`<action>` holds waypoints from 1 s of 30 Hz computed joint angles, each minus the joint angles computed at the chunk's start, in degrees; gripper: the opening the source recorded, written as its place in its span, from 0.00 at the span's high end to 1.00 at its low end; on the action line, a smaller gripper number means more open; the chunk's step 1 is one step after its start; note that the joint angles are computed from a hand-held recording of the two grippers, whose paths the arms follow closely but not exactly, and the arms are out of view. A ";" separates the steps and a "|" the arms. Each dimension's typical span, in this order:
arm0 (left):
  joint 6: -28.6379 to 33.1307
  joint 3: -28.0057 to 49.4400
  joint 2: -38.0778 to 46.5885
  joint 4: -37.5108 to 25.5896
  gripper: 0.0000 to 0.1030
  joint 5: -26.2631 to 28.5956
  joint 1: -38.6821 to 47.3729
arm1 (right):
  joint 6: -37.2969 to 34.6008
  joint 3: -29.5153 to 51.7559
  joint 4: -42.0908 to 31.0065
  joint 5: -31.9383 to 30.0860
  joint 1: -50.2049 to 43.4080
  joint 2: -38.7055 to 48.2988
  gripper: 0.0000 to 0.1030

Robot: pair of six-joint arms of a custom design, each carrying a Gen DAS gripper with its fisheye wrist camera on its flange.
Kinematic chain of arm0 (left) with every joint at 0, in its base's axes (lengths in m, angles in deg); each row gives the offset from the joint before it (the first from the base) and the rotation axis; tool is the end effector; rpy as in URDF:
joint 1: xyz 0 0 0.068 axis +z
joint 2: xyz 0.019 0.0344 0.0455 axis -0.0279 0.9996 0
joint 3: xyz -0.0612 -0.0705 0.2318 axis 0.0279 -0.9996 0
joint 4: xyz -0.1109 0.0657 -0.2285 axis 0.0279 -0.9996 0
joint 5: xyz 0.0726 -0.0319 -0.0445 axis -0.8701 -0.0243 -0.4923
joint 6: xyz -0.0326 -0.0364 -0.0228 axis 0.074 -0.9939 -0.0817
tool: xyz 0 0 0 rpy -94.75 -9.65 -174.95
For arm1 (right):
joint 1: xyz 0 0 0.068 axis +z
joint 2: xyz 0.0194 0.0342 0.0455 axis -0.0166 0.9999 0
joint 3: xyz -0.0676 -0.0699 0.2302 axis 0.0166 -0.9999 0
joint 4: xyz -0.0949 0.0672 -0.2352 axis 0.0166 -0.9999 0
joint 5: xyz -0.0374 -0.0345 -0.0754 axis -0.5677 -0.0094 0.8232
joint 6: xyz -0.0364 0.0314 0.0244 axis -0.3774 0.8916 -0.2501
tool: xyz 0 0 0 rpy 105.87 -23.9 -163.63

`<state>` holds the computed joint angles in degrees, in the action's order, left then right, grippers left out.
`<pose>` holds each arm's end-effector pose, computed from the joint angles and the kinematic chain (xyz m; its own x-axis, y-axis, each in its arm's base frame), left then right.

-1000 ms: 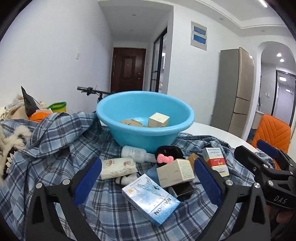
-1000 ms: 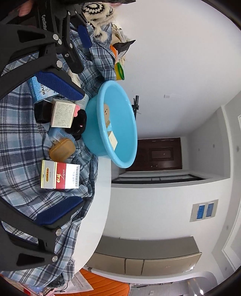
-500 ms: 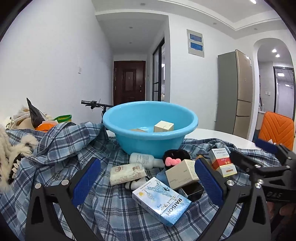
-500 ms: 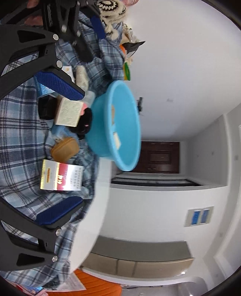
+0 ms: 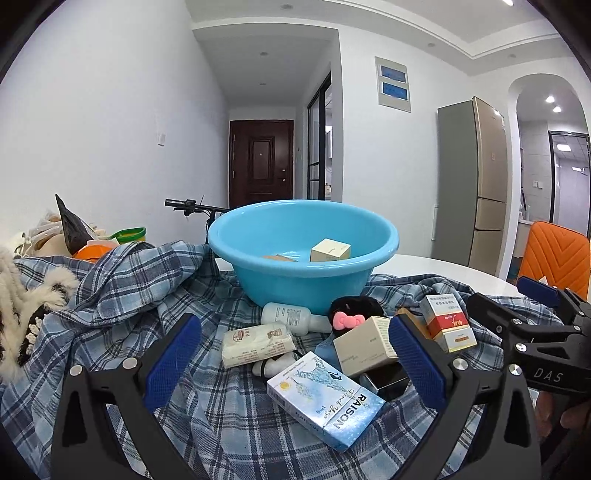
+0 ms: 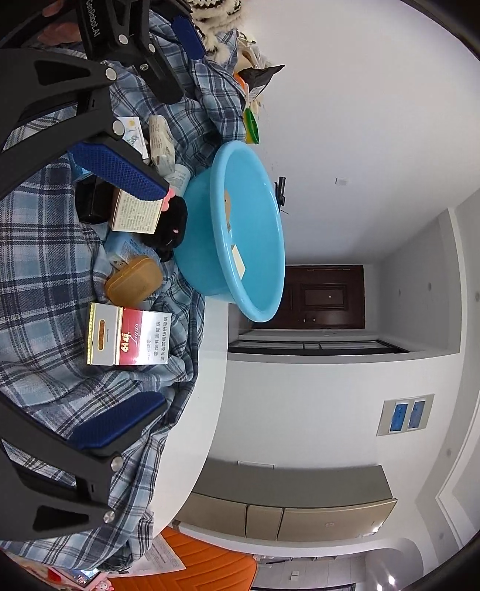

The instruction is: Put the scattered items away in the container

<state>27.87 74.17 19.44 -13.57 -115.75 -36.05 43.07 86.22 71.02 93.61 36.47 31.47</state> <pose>0.2246 -0.1319 0.0975 -0.2841 -0.0106 -0.9587 0.0263 0.9995 -0.0188 0.2636 0.1794 0.0982 -0.2892 -0.0395 -0.9565 -0.1101 0.9939 -0.0077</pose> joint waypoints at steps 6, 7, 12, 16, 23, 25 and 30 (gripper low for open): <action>-2.27 1.27 0.12 -2.96 0.00 -6.43 -1.28 | 0.83 -0.06 -0.62 1.30 0.08 -0.26 0.00; -3.22 2.29 0.25 -5.21 0.00 -9.70 -2.15 | 0.81 -0.11 -0.54 1.38 0.12 -0.28 0.00; -4.69 1.51 -0.17 -4.85 0.00 -10.55 -1.89 | 0.99 -0.14 -0.71 1.91 0.15 -0.32 0.00; -2.74 0.89 -0.04 -2.85 0.00 -6.86 -1.40 | 1.06 -0.07 -0.84 1.90 0.11 -0.39 0.00; -1.51 1.27 0.20 -2.36 0.00 -3.93 -1.20 | 0.94 -0.21 -0.32 1.36 0.15 -0.36 0.00; -1.72 1.36 0.21 -2.57 0.00 -4.46 -1.28 | 0.91 -0.10 -0.40 1.42 0.20 -0.29 0.00; -1.89 1.37 0.25 -2.63 0.00 -4.71 -1.23 | 0.98 -0.22 -0.29 1.34 0.12 -0.32 0.00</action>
<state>25.99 75.54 19.69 -16.20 -120.46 -37.29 44.05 86.00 70.73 94.95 36.59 31.15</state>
